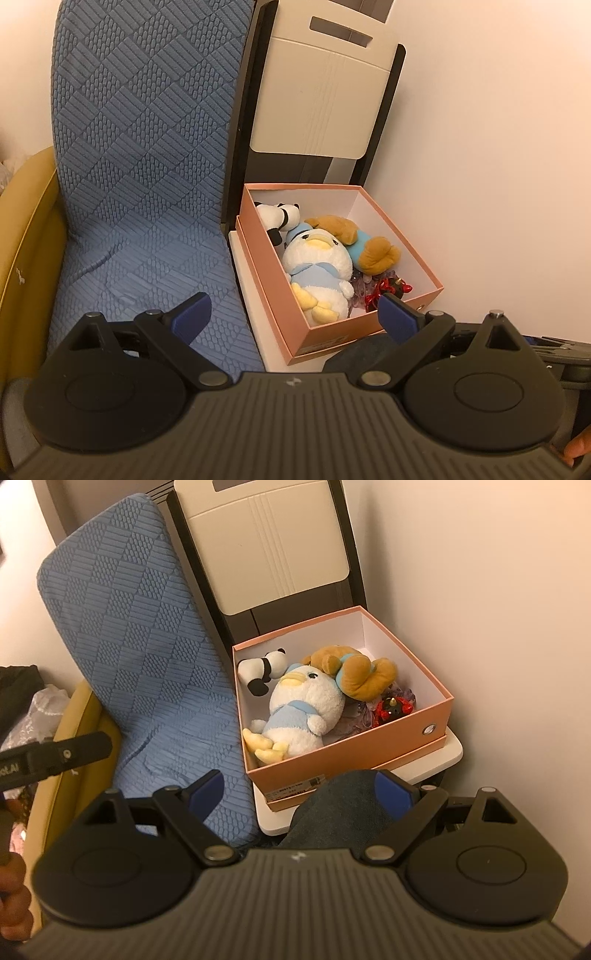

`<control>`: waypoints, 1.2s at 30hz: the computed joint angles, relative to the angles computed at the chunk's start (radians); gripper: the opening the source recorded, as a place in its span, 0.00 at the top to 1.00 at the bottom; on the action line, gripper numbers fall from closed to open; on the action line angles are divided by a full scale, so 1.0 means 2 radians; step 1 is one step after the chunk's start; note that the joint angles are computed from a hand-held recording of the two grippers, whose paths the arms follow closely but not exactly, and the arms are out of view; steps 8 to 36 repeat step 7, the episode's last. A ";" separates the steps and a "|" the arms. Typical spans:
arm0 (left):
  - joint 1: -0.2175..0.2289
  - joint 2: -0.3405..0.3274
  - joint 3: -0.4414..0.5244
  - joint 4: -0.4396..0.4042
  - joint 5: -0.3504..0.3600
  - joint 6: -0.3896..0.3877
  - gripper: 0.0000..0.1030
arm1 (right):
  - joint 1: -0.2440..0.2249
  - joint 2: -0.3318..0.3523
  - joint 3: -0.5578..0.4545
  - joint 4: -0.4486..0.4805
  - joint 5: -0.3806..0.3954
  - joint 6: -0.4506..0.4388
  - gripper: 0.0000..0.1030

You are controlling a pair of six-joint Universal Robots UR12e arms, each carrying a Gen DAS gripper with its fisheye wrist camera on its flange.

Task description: Organize objects

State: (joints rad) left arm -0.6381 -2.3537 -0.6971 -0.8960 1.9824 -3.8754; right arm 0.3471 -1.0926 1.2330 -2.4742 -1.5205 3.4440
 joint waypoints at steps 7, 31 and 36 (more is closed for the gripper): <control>-0.001 0.000 0.000 0.001 -0.004 0.006 0.04 | -0.001 0.000 0.001 0.001 0.005 0.000 0.12; -0.001 0.000 0.000 0.001 -0.004 0.006 0.04 | -0.001 0.000 0.001 0.001 0.005 0.000 0.12; -0.001 0.000 0.000 0.001 -0.004 0.006 0.04 | -0.001 0.000 0.001 0.001 0.005 0.000 0.12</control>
